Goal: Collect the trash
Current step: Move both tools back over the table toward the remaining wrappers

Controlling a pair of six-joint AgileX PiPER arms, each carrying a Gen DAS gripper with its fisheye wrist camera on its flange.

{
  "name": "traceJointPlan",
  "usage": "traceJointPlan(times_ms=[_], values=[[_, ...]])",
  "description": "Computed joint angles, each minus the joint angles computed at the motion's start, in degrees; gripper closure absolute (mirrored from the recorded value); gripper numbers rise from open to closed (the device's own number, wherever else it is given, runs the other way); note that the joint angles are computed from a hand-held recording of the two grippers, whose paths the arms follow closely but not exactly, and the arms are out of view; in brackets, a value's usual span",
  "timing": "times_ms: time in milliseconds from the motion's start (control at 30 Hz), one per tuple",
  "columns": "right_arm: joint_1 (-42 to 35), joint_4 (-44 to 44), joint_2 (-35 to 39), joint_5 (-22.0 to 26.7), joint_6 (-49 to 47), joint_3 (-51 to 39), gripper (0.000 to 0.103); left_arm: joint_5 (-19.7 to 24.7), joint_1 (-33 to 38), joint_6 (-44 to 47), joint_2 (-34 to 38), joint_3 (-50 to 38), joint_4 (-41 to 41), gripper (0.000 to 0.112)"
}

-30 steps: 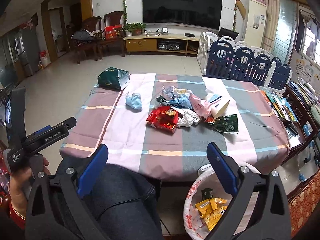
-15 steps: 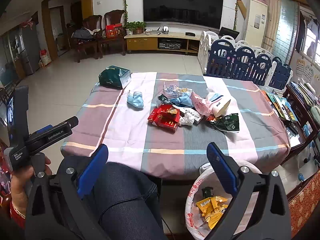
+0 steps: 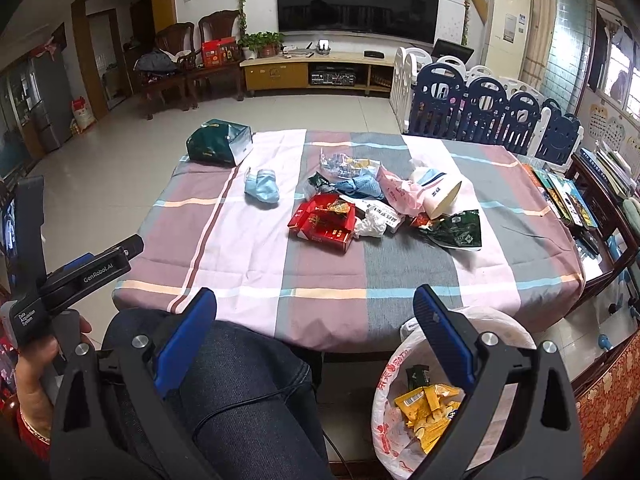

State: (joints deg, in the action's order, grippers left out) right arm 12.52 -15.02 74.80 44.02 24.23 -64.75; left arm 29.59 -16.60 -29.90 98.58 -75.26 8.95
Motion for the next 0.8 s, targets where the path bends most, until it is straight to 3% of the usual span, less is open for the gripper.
traceJointPlan(times_ms=[600, 800], values=[[-1.9, 2.0, 7.2, -4.1, -1.7, -0.4, 0.006, 1.2, 0.3, -1.4, 5.7, -0.9, 0.6, 0.013], [-3.4, -3.2, 9.3, -6.7, 1.3, -2.6, 0.006, 0.0, -0.2, -2.1, 6.8, -0.5, 1.5, 0.013]])
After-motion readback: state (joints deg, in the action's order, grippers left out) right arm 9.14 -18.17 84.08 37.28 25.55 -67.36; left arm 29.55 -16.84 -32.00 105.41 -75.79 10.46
